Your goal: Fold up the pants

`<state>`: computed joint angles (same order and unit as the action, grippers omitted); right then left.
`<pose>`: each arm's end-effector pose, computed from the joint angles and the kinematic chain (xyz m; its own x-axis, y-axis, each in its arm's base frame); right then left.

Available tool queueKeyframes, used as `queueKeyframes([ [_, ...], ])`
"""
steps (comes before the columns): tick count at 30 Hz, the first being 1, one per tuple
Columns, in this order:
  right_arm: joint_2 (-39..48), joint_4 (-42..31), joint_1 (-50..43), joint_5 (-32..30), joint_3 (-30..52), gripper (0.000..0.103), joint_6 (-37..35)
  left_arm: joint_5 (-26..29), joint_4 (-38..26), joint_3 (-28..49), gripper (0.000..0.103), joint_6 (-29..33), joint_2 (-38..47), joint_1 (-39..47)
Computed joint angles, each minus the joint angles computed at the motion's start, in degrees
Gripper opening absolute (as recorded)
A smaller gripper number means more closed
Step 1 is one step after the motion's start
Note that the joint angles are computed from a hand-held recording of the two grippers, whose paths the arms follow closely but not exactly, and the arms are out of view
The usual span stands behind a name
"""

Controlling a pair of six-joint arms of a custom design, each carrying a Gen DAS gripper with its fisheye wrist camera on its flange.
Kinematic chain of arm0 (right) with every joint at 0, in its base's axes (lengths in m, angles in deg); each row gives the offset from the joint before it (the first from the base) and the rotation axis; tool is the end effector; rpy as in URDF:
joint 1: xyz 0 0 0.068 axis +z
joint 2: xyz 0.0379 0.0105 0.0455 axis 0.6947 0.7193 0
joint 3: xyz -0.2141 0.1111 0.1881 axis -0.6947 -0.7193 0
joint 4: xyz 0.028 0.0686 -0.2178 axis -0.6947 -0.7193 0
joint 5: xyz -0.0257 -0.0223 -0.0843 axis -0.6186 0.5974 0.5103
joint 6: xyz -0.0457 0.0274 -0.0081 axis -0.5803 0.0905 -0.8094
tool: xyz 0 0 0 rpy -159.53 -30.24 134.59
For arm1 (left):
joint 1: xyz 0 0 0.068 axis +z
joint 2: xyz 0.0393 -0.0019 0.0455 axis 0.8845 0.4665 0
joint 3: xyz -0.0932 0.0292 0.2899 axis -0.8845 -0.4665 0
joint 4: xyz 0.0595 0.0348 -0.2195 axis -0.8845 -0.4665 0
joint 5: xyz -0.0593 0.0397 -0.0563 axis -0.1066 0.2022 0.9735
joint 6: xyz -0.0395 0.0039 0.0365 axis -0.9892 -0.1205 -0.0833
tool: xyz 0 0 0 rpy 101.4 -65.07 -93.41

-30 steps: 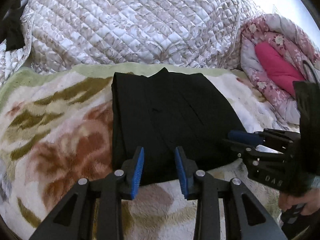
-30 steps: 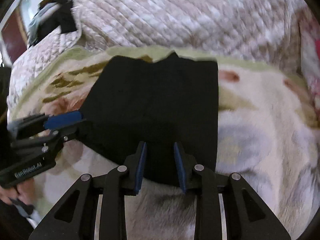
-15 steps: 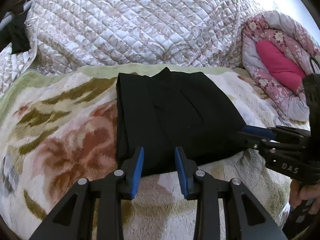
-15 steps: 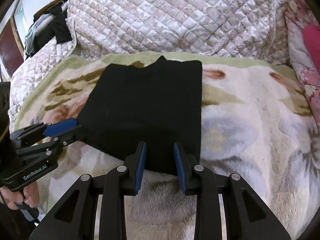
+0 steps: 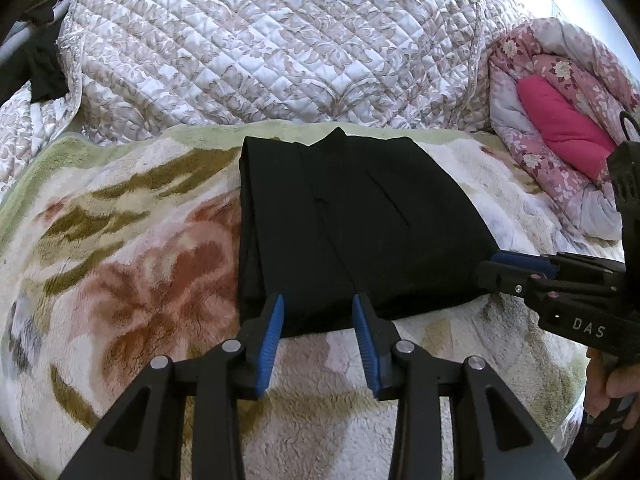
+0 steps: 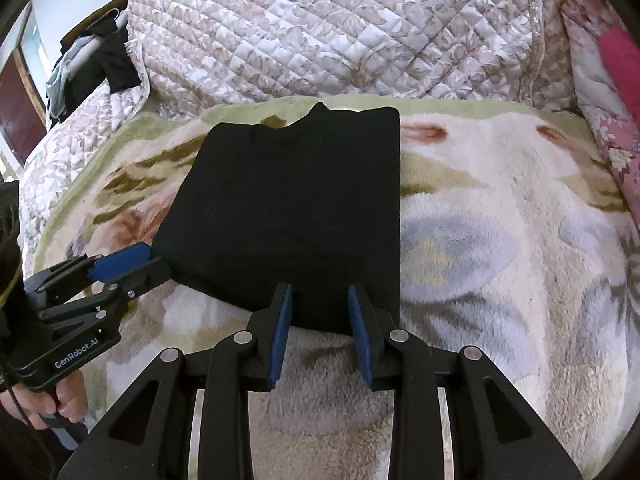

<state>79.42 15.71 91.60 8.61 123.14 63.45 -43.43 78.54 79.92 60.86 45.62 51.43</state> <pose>0.2443 0.2423 0.1065 -0.7006 0.4130 -0.5819 0.3232 0.9107 0.2572 0.3532 -0.0825 0.0969 -0.5564 0.4809 -0.6776 0.7026 0.7077 -0.0747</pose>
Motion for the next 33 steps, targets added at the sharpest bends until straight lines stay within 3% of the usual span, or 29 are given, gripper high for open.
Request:
queueKeyframes([
  [5, -0.9, -3.6, 3.2, 4.0, 0.9, 0.030, 2.4, -0.7, -2.9, 0.9, 0.039, -1.0, 0.7, 0.8],
  [10, -0.7, -4.7, 6.1, 4.9, 1.4, 0.030, 4.5, -1.6, -0.4, -2.7, 0.039, -0.8, -1.4, 1.2],
  [13, 0.0, -6.1, 7.3, 5.7, 2.3, 0.044, 5.7, -1.7, 1.5, -5.0, 0.039, -0.9, -2.8, 1.8],
  [14, 0.1, -6.1, 7.4, 5.8, 2.3, 0.048, 5.9, -2.0, 2.3, -5.9, 0.039, -0.8, -3.2, 1.9],
  [23, 2.8, -7.4, 6.1, 3.5, 4.2, 0.049, 5.3, -4.1, 3.3, -6.2, 0.042, -0.1, -1.6, 1.6],
  [33, 5.5, -10.0, 5.4, 2.1, 7.2, 0.055, 4.9, -5.8, 4.6, -5.9, 0.053, 1.0, 0.5, 0.7],
])
